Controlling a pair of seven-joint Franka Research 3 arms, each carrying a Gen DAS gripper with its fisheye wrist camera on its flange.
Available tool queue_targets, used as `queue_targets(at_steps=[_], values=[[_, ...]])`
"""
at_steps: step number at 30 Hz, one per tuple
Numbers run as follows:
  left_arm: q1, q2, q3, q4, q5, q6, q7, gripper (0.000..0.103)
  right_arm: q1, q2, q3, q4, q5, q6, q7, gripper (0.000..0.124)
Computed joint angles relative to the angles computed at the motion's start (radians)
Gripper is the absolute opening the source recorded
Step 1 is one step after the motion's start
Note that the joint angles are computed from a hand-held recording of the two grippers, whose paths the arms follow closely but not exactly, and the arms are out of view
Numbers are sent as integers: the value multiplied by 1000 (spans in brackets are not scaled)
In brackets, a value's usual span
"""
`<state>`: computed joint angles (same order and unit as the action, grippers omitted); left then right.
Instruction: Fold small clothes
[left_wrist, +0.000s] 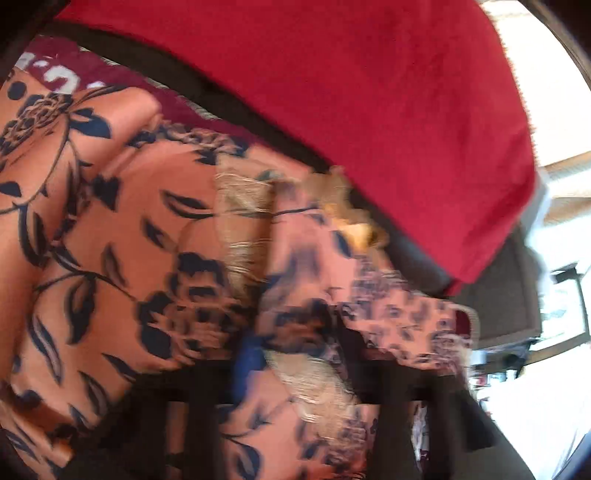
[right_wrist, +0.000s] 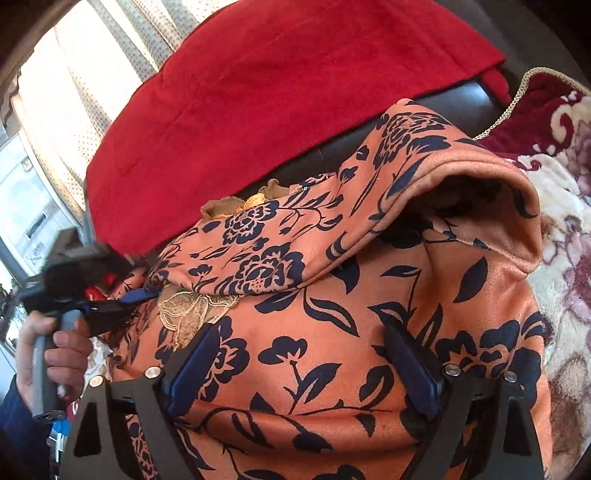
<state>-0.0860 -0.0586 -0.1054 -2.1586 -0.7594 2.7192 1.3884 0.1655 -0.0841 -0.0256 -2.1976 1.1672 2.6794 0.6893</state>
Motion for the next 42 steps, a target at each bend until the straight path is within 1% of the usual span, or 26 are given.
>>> queue_targets(at_steps=[1, 2, 4, 5, 7, 9, 11, 12, 13, 16, 18, 19, 21, 22, 23, 24, 25, 26, 29, 30, 31, 34, 36, 39, 41, 42], values=[[-13, -4, 14, -2, 32, 11, -11, 10, 0, 0, 0, 2, 1, -2, 2, 92], [3, -25, -7, -19, 68, 43, -20, 8, 0, -2, 0, 0, 4, -2, -1, 92], [14, -134, -45, -121, 236, 207, -93, 8, -3, -12, -5, -14, 15, -7, -16, 92], [63, -183, -91, -172, 375, 265, -198, 8, -2, -13, -4, -14, 13, -7, -12, 92], [145, -242, -154, -232, 518, 287, -329, 8, -2, -18, -6, -24, 18, -4, -21, 92], [189, -223, -174, -246, 595, 234, -409, 8, -1, -20, -4, -25, 7, 0, -10, 92], [157, -164, -132, -232, 588, 161, -407, 8, 0, -20, -2, -24, -14, 5, 5, 93], [118, -136, -95, -244, 545, 173, -382, 9, 2, -7, -1, -17, -18, 7, 8, 93], [107, -135, -91, -277, 545, 240, -392, 9, 1, -6, 1, -14, -40, 3, 29, 93], [177, -151, -157, -300, 748, 279, -540, 10, -24, -27, 15, 5, -196, -54, 154, 93], [152, -149, -131, -309, 765, 302, -543, 10, -10, -38, -22, 34, -118, -107, 120, 93], [103, -152, -86, -321, 723, 322, -518, 10, -12, -36, -28, 56, -87, -107, 114, 93], [90, -175, -65, -351, 750, 349, -542, 9, -22, -9, -34, 124, -53, -81, 138, 93], [130, -194, -94, -361, 800, 355, -582, 9, -31, 16, -35, 160, -58, -66, 172, 93], [200, -224, -157, -371, 830, 357, -619, 8, -44, 45, -33, 196, -101, -39, 253, 93], [256, -290, -195, -411, 932, 383, -720, 8, -57, 67, -32, 219, -143, -26, 333, 93], [326, -333, -256, -428, 991, 390, -786, 8, -70, 84, -34, 237, -159, -33, 387, 93], [365, -388, -282, -450, 1057, 385, -855, 8, -84, 96, -37, 249, -151, -45, 415, 93], [324, -385, -241, -462, 1033, 350, -828, 8, -108, 104, -30, 239, -158, -31, 443, 93], [298, -347, -216, -453, 1040, 318, -816, 8, -116, 110, -30, 240, -159, -46, 449, 93], [236, -314, -159, -452, 1014, 304, -788, 8, -124, 117, -31, 247, -155, -69, 457, 93], [179, -280, -87, -463, 1000, 349, -804, 9, -152, 144, -31, 288, -103, -156, 435, 93], [175, -275, -78, -460, 1018, 346, -813, 9, -171, 175, -26, 338, -42, -231, 390, 93], [181, -271, -77, -463, 1045, 356, -828, 10, -212, 284, -10, 456, 12, -421, 398, 96], [179, -278, -75, -468, 1057, 351, -834, 11, -176, 369, -28, 502, -132, -397, 505, 94], [173, -279, -67, -469, 1058, 350, -832, 11, -203, 369, 7, 493, -124, -365, 512, 94]])
